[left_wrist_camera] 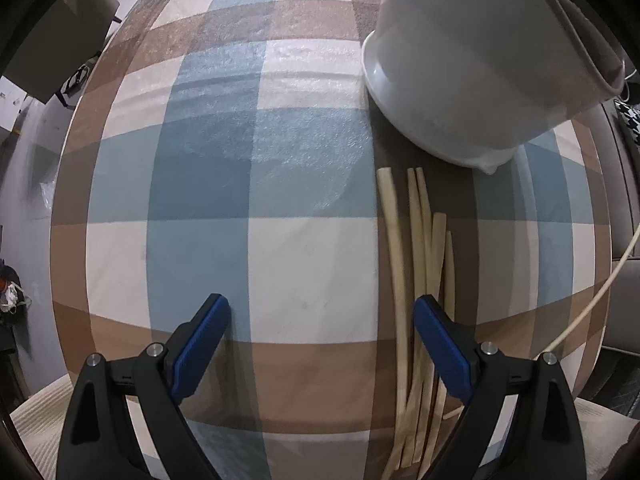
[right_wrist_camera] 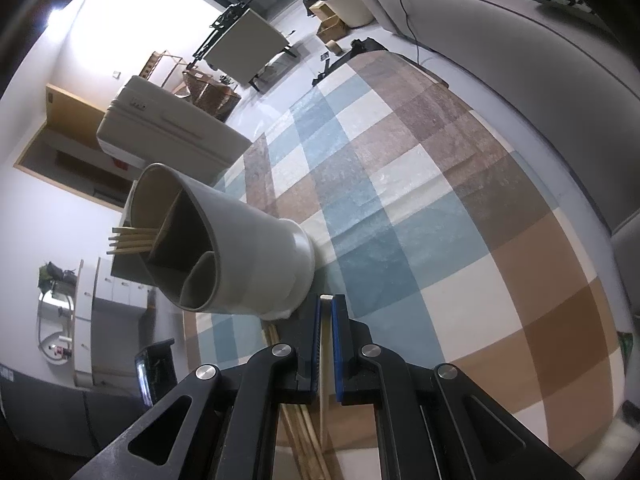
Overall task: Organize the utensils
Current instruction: 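Grasp another chopstick with the left tool while the right tool holds its chopstick, then lift both held chopsticks up toward the white holder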
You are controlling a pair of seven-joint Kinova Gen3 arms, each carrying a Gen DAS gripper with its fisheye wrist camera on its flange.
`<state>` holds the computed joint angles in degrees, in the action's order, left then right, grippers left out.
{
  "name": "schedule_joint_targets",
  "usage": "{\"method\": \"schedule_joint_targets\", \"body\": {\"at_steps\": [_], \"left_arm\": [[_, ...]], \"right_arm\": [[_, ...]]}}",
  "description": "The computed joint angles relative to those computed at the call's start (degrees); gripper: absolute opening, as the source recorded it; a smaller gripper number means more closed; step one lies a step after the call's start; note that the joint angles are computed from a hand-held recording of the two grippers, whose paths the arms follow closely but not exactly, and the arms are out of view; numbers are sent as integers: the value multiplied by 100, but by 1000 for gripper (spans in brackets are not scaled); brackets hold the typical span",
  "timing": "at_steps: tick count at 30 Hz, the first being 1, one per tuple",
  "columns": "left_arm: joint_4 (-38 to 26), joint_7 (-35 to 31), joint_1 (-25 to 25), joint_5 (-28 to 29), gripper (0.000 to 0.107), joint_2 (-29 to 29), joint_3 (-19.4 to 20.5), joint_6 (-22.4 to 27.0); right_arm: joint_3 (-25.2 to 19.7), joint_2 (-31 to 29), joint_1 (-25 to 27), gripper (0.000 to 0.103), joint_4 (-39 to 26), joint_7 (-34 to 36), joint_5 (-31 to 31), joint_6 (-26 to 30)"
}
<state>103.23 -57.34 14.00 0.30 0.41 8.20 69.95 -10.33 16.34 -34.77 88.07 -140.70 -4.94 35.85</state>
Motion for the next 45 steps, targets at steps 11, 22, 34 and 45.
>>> {"method": "schedule_joint_targets", "body": {"at_steps": [11, 22, 34, 45], "left_arm": [[-227, 217, 37, -191, 82, 295, -49, -207], [-679, 285, 116, -547, 77, 591, -73, -131], [-617, 180, 185, -526, 1, 389, -94, -572], [-74, -268, -310, -171, 1, -912, -162, -1540]], "right_arm": [[-32, 27, 69, 5, -33, 70, -79, -32], [79, 104, -89, 5, -185, -31, 100, 104], [93, 138, -221, 5, -356, -82, 383, 190], [233, 175, -824, 4, -839, -280, 1362, 584]]}}
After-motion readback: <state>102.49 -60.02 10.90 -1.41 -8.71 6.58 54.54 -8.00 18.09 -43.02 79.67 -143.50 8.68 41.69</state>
